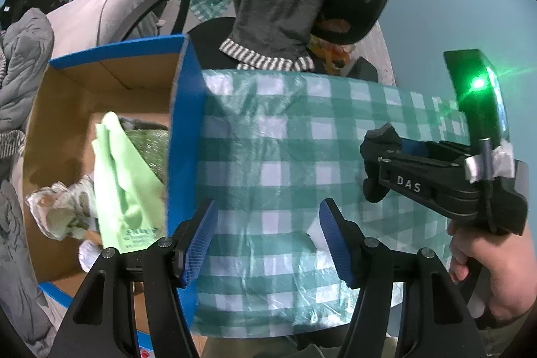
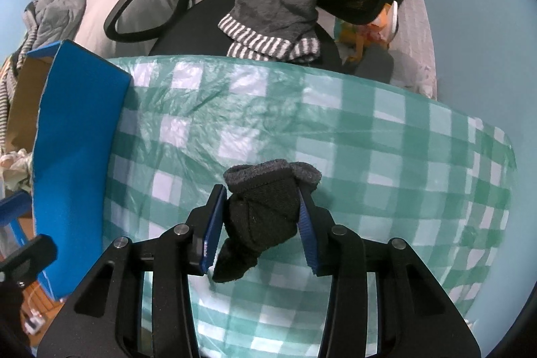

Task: Organize soft objects
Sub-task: 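Close the right gripper on the black sock and lift it, then grasp the small white plastic cup with the left gripper while the right gripper holds the black sock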

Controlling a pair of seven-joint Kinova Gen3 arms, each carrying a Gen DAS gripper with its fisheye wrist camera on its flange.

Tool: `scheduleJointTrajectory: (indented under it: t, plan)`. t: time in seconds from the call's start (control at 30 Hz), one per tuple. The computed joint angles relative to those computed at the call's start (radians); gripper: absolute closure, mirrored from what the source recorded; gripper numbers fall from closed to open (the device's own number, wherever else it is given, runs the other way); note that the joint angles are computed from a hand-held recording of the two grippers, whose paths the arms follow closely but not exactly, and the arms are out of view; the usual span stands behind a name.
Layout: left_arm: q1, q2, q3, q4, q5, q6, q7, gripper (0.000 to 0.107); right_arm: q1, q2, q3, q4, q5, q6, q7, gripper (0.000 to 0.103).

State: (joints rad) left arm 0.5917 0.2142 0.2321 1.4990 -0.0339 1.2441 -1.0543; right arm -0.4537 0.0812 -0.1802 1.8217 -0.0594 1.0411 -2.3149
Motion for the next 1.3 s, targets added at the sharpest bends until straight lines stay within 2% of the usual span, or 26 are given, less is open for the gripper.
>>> scheduleJointTrajectory:
  t: [0.4,0.7,1.13,1.3]
  plan:
    - [0.053,0.050,0.016,0.021,0.036,-0.014,0.051,0.043,0.020,-0.134,-0.018,0.103,-0.018,0.001,-0.001,0.062]
    - [0.054,0.078,0.013,0.078,0.098,-0.066,0.088,0.043,0.041,-0.204,-0.025,0.169,-0.047,-0.002,0.023,0.062]
    - [0.023,0.127,0.007,0.160,0.202,-0.159,0.151,0.043,0.072,-0.249,-0.016,0.210,-0.075,0.006,0.099,0.062]
    - [0.037,0.137,0.002,0.177,0.196,-0.179,0.200,0.043,0.082,-0.253,-0.011,0.213,-0.080,0.011,0.133,0.062]
